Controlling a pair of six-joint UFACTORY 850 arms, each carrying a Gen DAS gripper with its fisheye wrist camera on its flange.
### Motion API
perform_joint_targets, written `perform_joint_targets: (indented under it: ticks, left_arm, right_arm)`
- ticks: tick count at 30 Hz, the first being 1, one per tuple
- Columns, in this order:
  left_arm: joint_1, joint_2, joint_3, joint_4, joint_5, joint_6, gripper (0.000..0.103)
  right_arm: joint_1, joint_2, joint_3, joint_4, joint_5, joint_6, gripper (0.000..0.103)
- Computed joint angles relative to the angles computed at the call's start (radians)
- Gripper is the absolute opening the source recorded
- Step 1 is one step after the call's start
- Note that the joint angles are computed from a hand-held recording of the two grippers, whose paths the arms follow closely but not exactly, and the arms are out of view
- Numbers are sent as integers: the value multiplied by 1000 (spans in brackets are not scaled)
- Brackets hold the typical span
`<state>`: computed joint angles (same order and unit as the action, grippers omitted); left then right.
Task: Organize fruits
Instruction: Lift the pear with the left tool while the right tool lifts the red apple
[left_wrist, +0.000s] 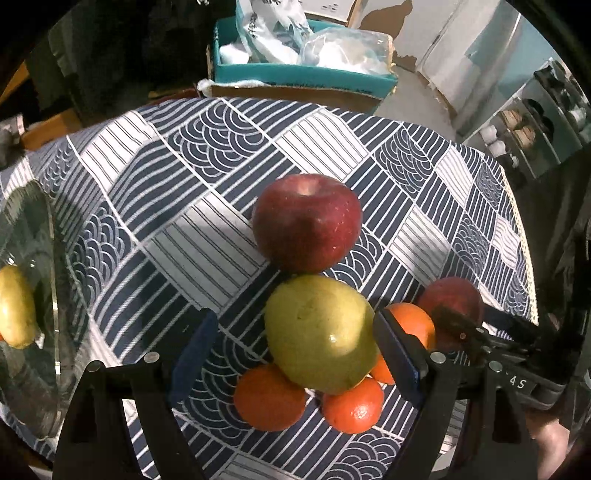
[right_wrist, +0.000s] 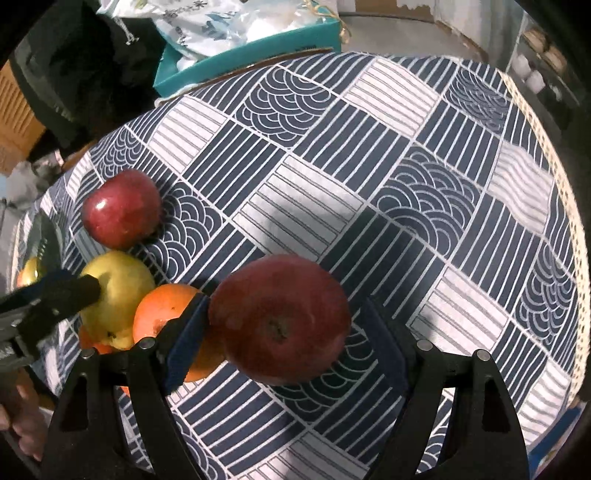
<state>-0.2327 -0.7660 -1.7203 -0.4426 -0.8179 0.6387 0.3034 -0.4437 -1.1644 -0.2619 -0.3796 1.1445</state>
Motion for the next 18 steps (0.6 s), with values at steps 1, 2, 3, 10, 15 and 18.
perform_joint_targets:
  ticks: [1,2,3,10,15,18]
  left_arm:
    - [0,-4,-3,-4,-6,-4,87]
    - [-1,-7,-7,-7,-12,-7,87]
    - [-2,-12,-10,-9,-19,-8,87]
    - [-13,-32,-8,-1,-51,3,84]
    - [-7,-22,6,-43,-45,52,76]
    - [-7,-11,23,-49,-27,72,76]
  right_arm:
    - [-5,4,10,28,19,-11,83]
    - [-8,7,20,53,36,-22,83]
    - [-13,9,29,85,54,-39,83]
    - [-34,32,79,308,134,-215,78]
    - [-9,11,36,17,45,-5,78]
    - [10,-8,1,-106,-26,53,78]
